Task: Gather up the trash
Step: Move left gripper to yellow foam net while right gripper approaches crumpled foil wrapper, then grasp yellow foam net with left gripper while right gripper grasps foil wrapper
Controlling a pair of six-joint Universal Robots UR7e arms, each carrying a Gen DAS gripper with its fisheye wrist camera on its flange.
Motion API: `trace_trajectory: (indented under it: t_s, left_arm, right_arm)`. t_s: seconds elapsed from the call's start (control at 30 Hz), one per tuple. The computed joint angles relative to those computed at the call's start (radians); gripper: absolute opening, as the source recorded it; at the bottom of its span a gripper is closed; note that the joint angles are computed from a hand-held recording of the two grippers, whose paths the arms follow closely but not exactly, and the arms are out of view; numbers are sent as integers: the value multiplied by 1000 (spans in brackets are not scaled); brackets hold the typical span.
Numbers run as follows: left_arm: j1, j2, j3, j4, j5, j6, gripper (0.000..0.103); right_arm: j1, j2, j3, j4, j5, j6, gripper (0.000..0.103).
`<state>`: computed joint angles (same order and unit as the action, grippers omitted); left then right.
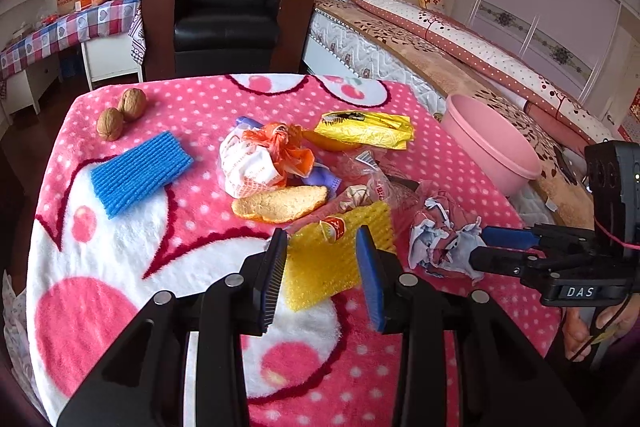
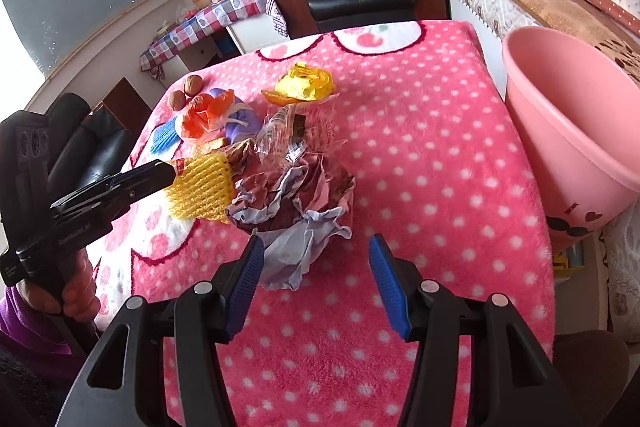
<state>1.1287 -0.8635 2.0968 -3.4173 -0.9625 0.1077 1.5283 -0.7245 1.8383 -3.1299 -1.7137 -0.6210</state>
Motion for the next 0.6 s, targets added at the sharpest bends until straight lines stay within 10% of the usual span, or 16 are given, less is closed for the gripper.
trace_trajectory:
  t_s: [0.2, 0.53, 0.6]
  left_arm:
    - [-13, 9, 8, 22, -19, -4, 36]
    - [-40, 70, -16, -1, 61, 28, 35]
    - [-37, 77, -28, 15, 75, 23, 13]
  right_arm:
    - [-2, 0, 2, -3, -6, 11, 9]
    - [-13, -25, 36, -57, 20, 3, 3]
    - [-15, -31, 42, -63, 29, 1, 3]
